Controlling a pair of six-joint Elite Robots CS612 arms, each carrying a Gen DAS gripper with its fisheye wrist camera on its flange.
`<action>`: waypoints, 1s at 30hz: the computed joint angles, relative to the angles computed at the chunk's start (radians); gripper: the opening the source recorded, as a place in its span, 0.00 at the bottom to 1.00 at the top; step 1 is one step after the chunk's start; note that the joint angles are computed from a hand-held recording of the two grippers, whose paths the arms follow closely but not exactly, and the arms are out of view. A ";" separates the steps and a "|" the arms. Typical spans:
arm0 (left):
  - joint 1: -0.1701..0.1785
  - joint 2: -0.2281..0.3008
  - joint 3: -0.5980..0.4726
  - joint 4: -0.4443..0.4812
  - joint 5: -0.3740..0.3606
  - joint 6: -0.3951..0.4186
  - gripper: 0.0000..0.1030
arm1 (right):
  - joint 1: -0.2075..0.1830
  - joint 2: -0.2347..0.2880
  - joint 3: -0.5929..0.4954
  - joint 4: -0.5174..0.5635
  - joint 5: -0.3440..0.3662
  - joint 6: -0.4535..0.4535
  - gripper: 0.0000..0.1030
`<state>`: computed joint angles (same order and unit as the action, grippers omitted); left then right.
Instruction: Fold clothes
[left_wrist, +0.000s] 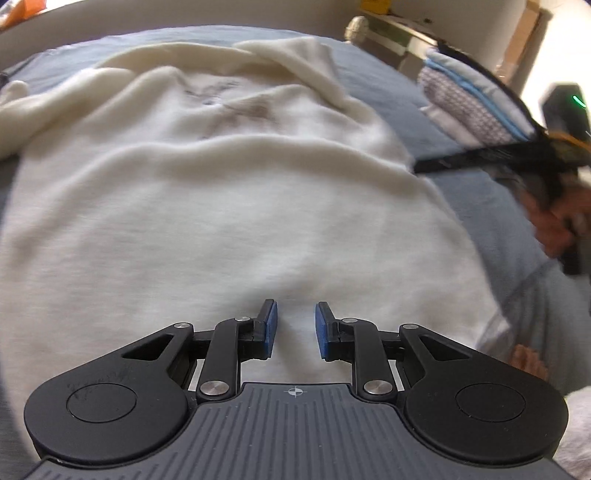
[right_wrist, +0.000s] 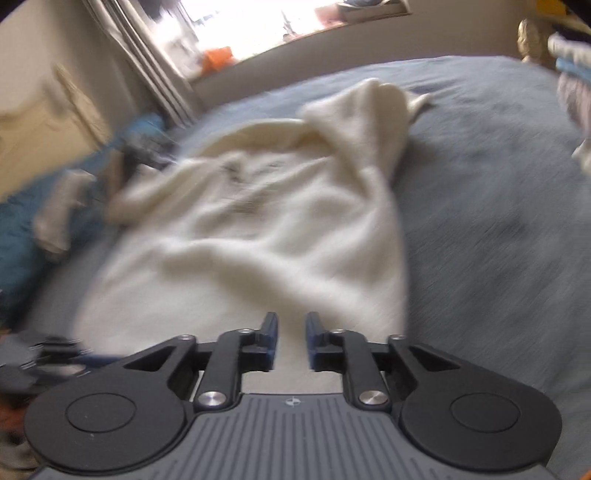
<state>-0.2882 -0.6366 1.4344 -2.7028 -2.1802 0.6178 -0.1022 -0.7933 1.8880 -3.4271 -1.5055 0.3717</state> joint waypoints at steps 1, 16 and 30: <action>-0.002 0.000 0.007 -0.011 0.004 0.011 0.21 | 0.006 0.002 -0.022 0.036 -0.035 -0.024 0.18; 0.017 0.027 -0.015 0.032 -0.065 0.068 0.21 | 0.004 0.166 -0.417 0.434 -0.242 -0.072 0.00; 0.033 0.052 -0.063 0.117 -0.135 0.067 0.21 | -0.043 0.010 -0.223 0.451 0.013 -0.114 0.13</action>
<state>-0.2555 -0.5843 1.3717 -2.5861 -2.3150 0.6847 -0.1453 -0.7828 1.6646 -2.9761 -1.4929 0.2573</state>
